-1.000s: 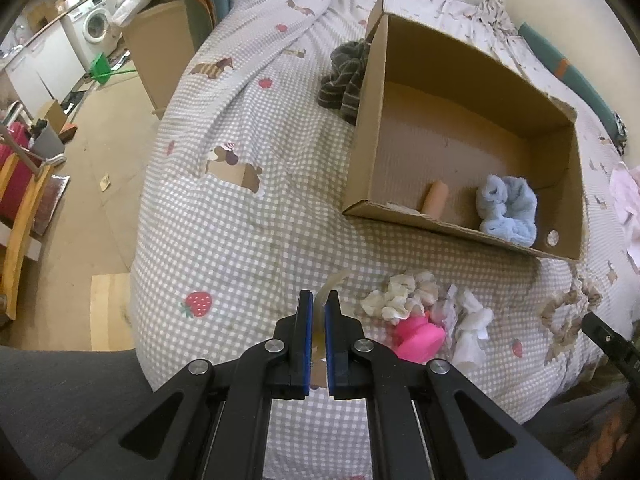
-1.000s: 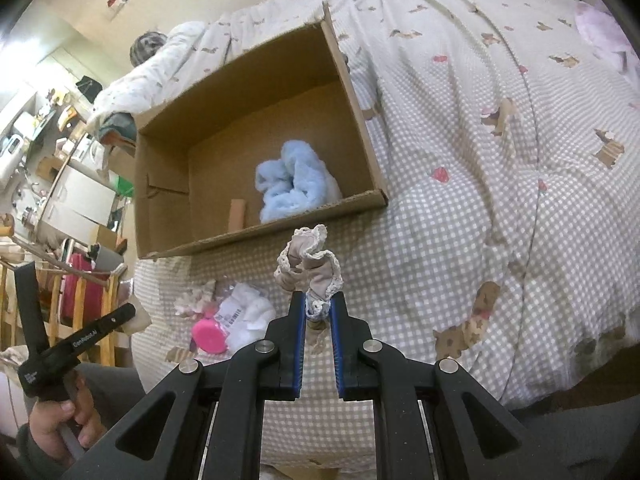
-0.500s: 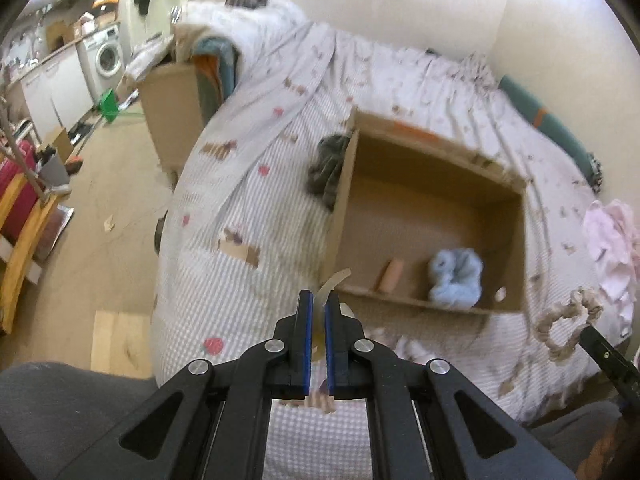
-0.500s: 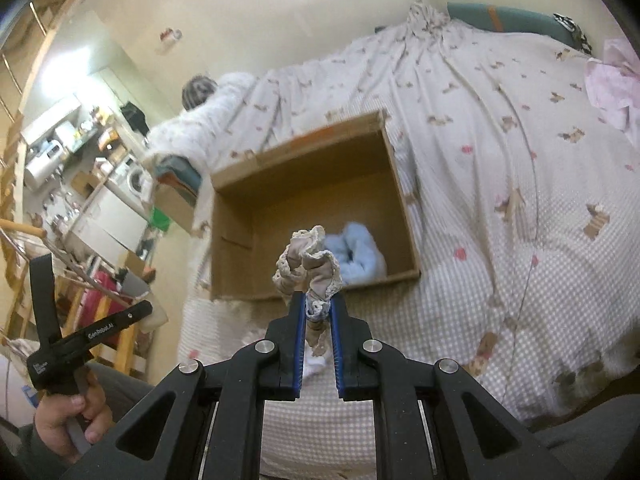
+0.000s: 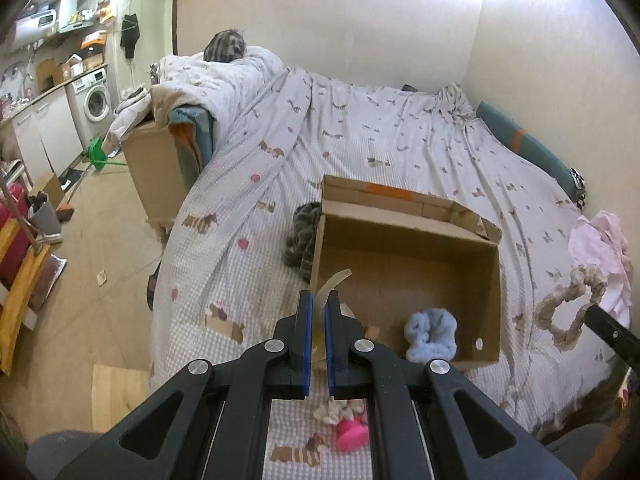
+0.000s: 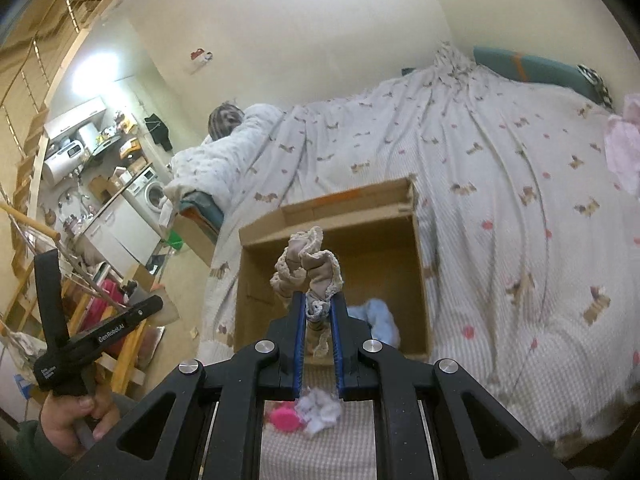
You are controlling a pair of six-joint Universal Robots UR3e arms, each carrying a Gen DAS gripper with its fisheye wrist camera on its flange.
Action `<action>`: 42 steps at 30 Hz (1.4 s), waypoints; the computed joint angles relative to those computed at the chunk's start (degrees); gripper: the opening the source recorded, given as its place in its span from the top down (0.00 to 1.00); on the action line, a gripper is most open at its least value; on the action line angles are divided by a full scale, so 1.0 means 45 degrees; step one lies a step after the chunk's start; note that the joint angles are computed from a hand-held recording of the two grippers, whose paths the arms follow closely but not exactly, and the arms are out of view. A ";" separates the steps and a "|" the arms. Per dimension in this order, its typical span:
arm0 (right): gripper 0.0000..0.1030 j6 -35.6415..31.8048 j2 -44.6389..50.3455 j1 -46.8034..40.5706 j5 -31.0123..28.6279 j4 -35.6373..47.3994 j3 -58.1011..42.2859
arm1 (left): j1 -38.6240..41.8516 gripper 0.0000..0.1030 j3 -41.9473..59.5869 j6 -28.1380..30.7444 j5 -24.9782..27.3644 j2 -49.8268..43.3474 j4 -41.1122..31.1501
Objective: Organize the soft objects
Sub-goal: 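Lift the lace scrunchie with the right gripper and carry it into the box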
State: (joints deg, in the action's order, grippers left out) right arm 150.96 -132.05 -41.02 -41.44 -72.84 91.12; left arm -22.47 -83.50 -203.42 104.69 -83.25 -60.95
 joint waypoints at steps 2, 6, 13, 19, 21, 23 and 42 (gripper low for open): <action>0.87 0.1185 0.0507 0.0957 -0.0371 -0.1852 0.0408 | 0.0134 0.95 0.0343 0.0188 -0.0085 -0.0408 0.0041; 0.87 0.2999 0.1689 0.2608 -0.1273 -0.4960 0.1084 | 0.0310 0.95 0.1029 0.0517 -0.0358 -0.1193 0.0091; 0.87 0.4736 0.3431 0.4069 -0.2274 -0.8285 0.1960 | 0.0223 0.95 0.2026 0.1375 -0.0765 -0.2875 0.0871; 0.87 0.5698 0.4388 0.4683 -0.2763 -1.0059 0.3098 | 0.0164 0.95 0.1988 0.1783 -0.1405 -0.3995 0.1554; 0.87 0.5779 0.4750 0.4954 -0.3007 -1.0308 0.3257 | 0.0180 0.95 0.1729 0.1859 -0.1669 -0.4221 0.1854; 0.87 0.5764 0.5089 0.5243 -0.3334 -1.0573 0.3308 | 0.0147 0.95 0.1530 0.1833 -0.1711 -0.4479 0.2097; 0.87 0.5104 0.7282 0.6330 -0.4056 -0.9453 0.2827 | 0.0483 0.95 0.1461 0.1950 -0.3417 -0.5624 0.1497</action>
